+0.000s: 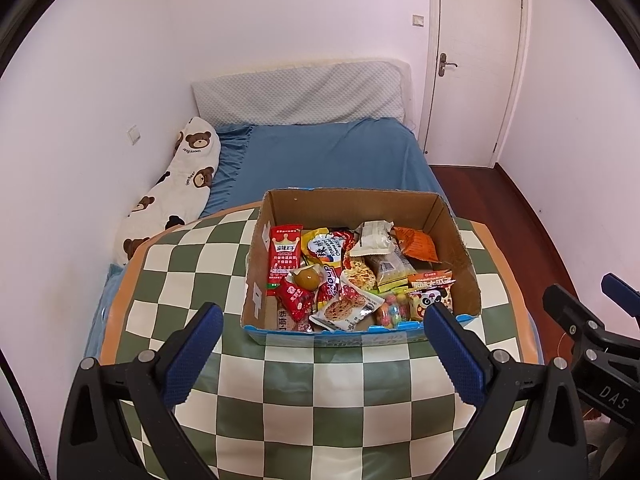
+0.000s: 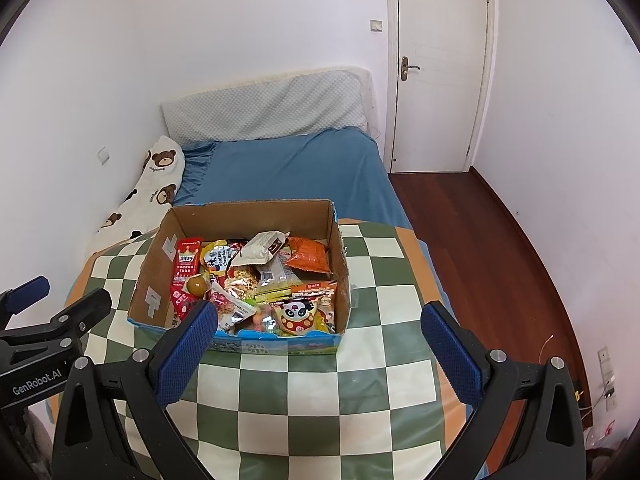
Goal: Organize snacks
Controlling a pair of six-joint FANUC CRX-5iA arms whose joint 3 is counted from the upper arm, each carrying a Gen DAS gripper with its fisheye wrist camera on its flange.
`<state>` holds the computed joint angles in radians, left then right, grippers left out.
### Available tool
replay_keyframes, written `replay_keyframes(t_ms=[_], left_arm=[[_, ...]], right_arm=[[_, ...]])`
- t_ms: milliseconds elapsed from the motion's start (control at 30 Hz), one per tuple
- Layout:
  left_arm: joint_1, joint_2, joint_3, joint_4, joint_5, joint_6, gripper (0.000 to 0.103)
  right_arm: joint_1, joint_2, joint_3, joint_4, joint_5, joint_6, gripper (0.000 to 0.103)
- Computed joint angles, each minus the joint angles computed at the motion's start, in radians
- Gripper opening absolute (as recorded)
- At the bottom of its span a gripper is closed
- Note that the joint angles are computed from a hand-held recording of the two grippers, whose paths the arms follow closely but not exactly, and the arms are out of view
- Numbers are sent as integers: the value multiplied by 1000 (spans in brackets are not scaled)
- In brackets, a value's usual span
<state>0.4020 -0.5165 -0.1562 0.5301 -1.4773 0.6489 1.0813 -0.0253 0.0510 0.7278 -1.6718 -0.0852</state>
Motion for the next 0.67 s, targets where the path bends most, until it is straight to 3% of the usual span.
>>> replay_keyframes(t_ms=[667], left_arm=[[11,-8,0,-5,-2,-1,103]], right_arm=[[2,8,14,2,2,13,103]])
